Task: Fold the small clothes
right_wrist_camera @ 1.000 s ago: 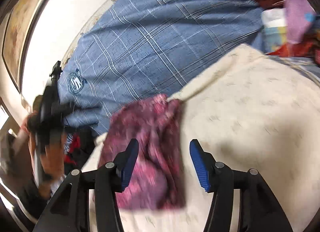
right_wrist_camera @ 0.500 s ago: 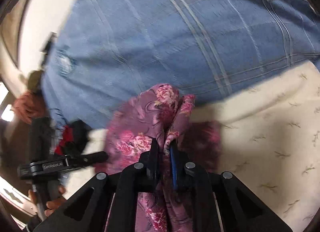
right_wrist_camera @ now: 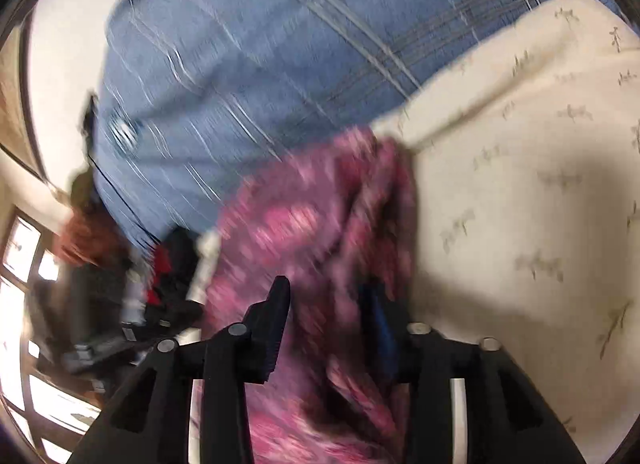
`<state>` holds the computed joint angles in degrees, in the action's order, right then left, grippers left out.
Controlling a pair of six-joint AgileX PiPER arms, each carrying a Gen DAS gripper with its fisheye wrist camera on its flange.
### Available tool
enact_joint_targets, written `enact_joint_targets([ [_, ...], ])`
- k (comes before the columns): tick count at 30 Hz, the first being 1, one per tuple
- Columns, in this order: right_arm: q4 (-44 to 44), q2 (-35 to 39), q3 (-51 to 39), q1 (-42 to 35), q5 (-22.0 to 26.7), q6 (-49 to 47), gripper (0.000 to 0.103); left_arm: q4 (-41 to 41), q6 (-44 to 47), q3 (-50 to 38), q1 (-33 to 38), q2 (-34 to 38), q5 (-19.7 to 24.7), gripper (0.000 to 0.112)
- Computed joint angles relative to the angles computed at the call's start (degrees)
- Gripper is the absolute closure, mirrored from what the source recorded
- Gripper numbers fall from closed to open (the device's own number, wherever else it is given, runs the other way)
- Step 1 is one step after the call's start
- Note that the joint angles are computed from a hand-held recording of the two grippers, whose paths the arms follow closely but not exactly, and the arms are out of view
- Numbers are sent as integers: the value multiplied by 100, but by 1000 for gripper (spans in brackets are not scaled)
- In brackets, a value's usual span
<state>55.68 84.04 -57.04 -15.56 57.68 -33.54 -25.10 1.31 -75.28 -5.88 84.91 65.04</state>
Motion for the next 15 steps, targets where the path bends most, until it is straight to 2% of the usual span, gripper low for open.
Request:
enact_joint_targets([
  [1, -96, -108, 12, 102, -76, -35, 92, 47, -82, 17, -137, 30, 3, 58],
  [4, -214, -782, 259, 267, -647, -185, 92, 413, -341, 439, -380, -206, -400, 58],
  [5, -581, -746, 357, 460, -979, -4, 92, 391, -306, 567, -394, -145, -500, 56],
  [7, -746, -442, 499, 577, -1265, -162, 95, 258, -278, 735, -376, -116, -658, 55],
  [9, -396, -396, 471, 360, -1048, -320, 89, 263, -370, 694, -338, -242, -534, 55],
  [10, -310, -418, 385, 190, -734, -255, 83, 374, -372, 674, -300, -361, -409, 55],
  [13, -13, -705, 514, -340, 88, -465, 76, 930, -724, 739, -637, -863, -349, 55],
  [15, 192, -1047, 940, -868, 576, -861, 64, 1055, -813, 1096, -792, -1342, -426, 55],
])
